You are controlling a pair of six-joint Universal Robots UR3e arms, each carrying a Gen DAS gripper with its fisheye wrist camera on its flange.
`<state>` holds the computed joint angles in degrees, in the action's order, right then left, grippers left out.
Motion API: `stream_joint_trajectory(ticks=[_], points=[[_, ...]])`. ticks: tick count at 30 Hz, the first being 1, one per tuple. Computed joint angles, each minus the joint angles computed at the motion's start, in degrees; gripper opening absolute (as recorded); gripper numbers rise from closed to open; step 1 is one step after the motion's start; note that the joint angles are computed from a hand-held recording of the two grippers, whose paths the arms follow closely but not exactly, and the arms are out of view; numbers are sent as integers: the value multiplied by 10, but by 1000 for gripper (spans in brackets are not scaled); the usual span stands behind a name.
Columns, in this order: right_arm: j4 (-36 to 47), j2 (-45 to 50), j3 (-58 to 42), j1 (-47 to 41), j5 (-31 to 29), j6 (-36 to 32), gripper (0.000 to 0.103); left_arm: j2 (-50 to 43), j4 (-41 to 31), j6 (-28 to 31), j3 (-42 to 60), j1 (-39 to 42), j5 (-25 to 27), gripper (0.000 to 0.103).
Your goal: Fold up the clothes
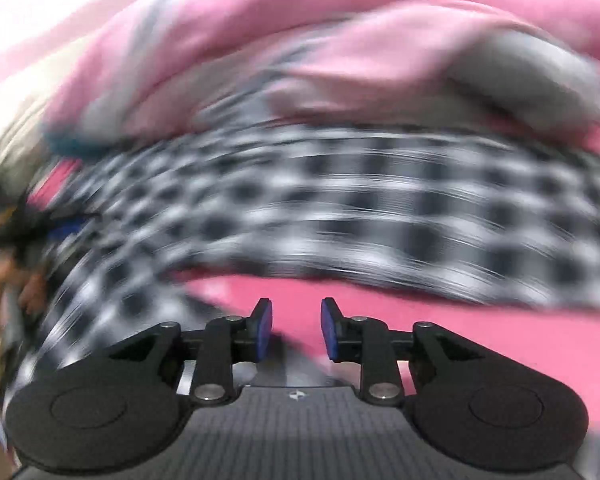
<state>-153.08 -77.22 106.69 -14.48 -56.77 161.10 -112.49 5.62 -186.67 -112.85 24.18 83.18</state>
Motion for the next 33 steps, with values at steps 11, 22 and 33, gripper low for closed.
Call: stream_joint_trajectory(ticks=[11,22,33], points=[[-159,68,57,-244,35,437,43,-5,3,3,3,-2,5,72],[-232,123,-7,-198,-72,486,1,-7,5,2,4,-5,6,72],[-229,146,-33,-186,-143,464,1,-9,8,-1,2,-3,2,72]])
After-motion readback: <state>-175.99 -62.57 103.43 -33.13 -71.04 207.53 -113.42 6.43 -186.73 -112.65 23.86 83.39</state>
